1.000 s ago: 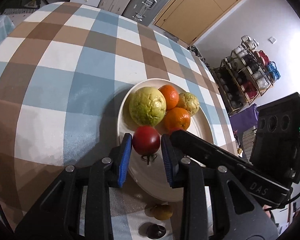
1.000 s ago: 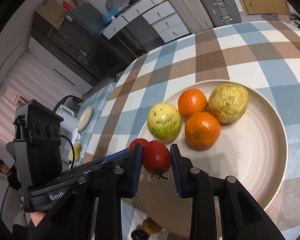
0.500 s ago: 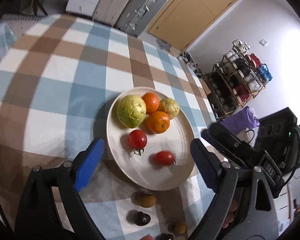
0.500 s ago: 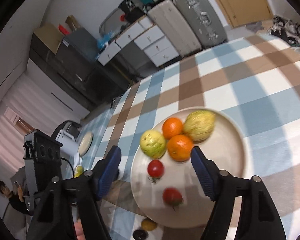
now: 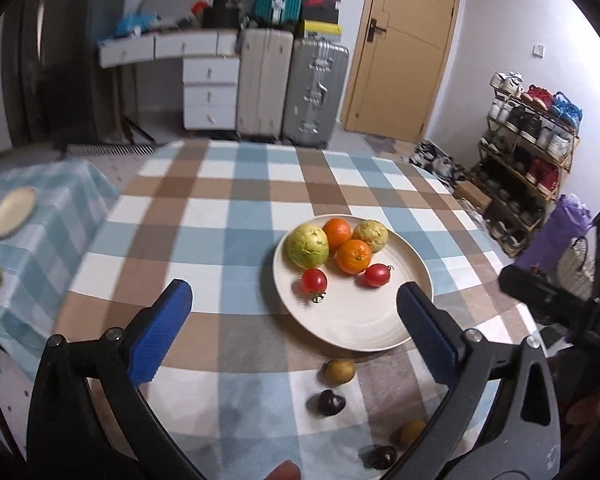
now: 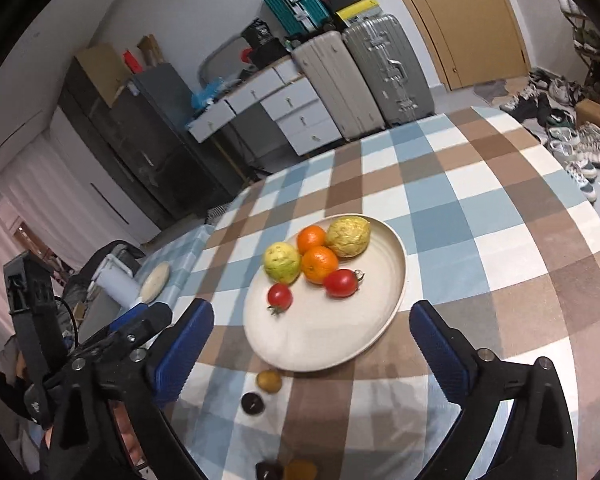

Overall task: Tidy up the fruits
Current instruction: 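Raise both tools away from the plate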

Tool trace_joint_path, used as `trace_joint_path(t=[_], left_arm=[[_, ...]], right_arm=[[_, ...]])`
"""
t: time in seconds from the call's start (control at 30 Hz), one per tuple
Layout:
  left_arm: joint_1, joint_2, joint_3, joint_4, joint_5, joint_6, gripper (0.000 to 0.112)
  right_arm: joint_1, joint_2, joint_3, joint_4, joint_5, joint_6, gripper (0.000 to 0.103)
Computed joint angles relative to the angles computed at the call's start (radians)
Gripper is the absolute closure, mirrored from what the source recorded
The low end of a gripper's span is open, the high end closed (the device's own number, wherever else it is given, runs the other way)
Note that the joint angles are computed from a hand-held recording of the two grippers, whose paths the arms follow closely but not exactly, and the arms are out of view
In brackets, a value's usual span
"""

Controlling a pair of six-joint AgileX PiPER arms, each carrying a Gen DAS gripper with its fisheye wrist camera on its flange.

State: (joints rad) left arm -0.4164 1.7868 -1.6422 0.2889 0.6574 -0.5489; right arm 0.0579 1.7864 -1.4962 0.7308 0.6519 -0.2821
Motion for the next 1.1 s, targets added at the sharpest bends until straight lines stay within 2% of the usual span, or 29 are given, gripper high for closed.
trace_joint_path(t=[0.07,0.2,0.33,0.57,0.73,0.8,0.93,1.1], left_arm=[[-0.025,-0.044,0.057,0.068,-0.017,-0.066,0.010],[-0.057,-0.106,0.141,0.106,-0.026,-0.125,0.010],[-0.084,-0.165,0.237,0.134,-0.045,-0.173,0.010],[-0.088,-0.241,0.372,0.043,-0.087,-0.124,0.010],[-0.078,-0.232,0.408,-0.109,-0.088,-0.009,0.010],[-0.101,-0.223,0.415,-0.089,-0.080,-0.020,0.010],[-0.154,-0.190,0.411,0.015,-0.063,-0.089,0.010],[-0.181,-0.132,0.384,0.001,-0.032,-0.046,0.016]], right_arm=[[0.007,-0.048,0.052,0.014,-0.037,-0.039,0.000],[0.026,-0.142,0.161,0.010,-0.103,-0.085,0.000],[0.054,-0.213,0.232,-0.106,-0.140,-0.018,0.000],[0.048,-0.316,0.353,-0.145,-0.165,0.016,0.000],[0.061,-0.361,0.396,-0.272,-0.188,0.146,0.000],[0.072,-0.367,0.405,-0.325,-0.195,0.191,0.000],[0.126,-0.359,0.401,-0.544,-0.204,0.365,0.000],[0.150,-0.357,0.400,-0.615,-0.212,0.414,0.000]])
